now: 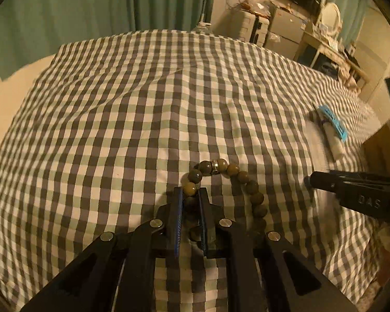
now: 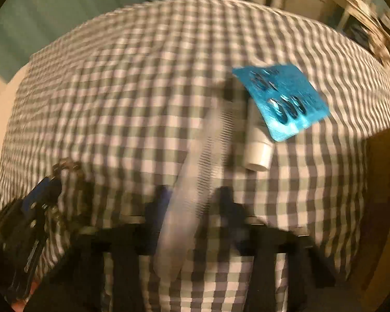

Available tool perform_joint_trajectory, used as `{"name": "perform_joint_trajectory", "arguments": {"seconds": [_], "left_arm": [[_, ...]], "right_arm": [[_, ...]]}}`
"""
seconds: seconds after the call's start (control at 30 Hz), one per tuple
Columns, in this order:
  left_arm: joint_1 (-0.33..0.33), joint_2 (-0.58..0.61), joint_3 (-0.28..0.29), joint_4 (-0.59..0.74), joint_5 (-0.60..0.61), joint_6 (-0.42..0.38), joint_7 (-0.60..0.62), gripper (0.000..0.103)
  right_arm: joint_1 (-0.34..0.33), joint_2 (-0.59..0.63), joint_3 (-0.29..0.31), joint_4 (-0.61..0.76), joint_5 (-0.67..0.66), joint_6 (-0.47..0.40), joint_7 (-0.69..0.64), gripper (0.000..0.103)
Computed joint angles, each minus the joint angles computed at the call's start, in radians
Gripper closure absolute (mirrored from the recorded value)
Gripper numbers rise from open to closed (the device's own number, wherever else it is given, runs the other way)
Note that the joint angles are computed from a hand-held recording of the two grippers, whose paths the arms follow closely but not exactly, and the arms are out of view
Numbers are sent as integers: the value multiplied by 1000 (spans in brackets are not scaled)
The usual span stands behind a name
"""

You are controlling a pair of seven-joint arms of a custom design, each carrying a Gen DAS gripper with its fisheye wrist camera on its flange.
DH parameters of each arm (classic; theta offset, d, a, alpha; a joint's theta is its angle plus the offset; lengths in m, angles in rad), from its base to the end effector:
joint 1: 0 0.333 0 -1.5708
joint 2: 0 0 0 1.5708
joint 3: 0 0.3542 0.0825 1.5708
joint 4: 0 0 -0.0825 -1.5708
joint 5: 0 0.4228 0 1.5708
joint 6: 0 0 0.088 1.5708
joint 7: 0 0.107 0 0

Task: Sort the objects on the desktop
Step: 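Drop the bracelet from the left gripper while the right grasps and drops the comb into the box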

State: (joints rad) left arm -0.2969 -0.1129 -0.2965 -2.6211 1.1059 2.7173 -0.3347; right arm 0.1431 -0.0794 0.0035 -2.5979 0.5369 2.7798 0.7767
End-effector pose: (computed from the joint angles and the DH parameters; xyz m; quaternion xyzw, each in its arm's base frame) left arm 0.3568 -0.2774 0.3008 -0.7768 0.5596 -0.1950 0.2131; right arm 0.4737 0.0470 0.3131 -0.8365 0.5184 -0.0567 0.1681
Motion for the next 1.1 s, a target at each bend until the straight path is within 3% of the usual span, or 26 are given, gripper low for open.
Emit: {"name": "perform_joint_trajectory", "arguments": {"seconds": [0.1,0.2,0.27,0.3,0.33,0.37,0.4,0.43,0.5,0.57,0.63,0.8,0.9,0.97,1.07,1.1], "left_arm": [[-13,-16,-12,-1,-6,-28,21,92],[-23,-33,-21,5,-9,-49,26,92],[-28,-64,-9,-15,-64,7,34,92],[-39,-85,13,-36,-84,91,14,92],[-26,-103,0,-47,-87,120,5,92],[-31,-129,-30,-48,-143,93,57,92],[-63,-143,-25,-44,-183,56,103,92],[-91,-170,-33,-43,-242,14,155,92],[-118,-230,-36,-64,-310,24,189,92],[-151,-287,-50,-64,-376,-20,227,92],[-195,-321,-74,-27,-433,-147,310,92],[-243,-355,-102,57,-507,-257,386,92],[-263,-328,-121,150,-512,-290,446,92],[-246,-280,-168,250,-460,-365,460,92],[-245,-190,-182,381,-427,-386,483,92],[-249,-156,-177,421,-424,-361,491,92]], "right_arm": [[14,-60,-21,-39,73,-39,-149,79],[6,-122,-40,-69,113,-99,-213,79],[-13,-168,-45,-85,99,-145,-221,79],[-25,-198,-46,-97,84,-153,-221,79],[-36,-233,-46,-120,70,-152,-227,79],[-43,-256,-47,-129,67,-154,-224,79],[-57,-285,-57,-130,57,-192,-219,79],[-74,-313,-72,-121,46,-260,-208,79],[-107,-365,-110,-92,44,-402,-194,79],[-135,-422,-126,-88,50,-468,-201,79],[-178,-492,-144,-79,31,-534,-209,79],[-294,-552,-195,-21,-18,-682,-217,78],[-344,-546,-214,41,-30,-724,-231,78],[-366,-524,-239,103,-35,-777,-256,78],[-404,-512,-233,151,-58,-739,-295,78],[-415,-506,-232,166,-65,-718,-303,78]]}}
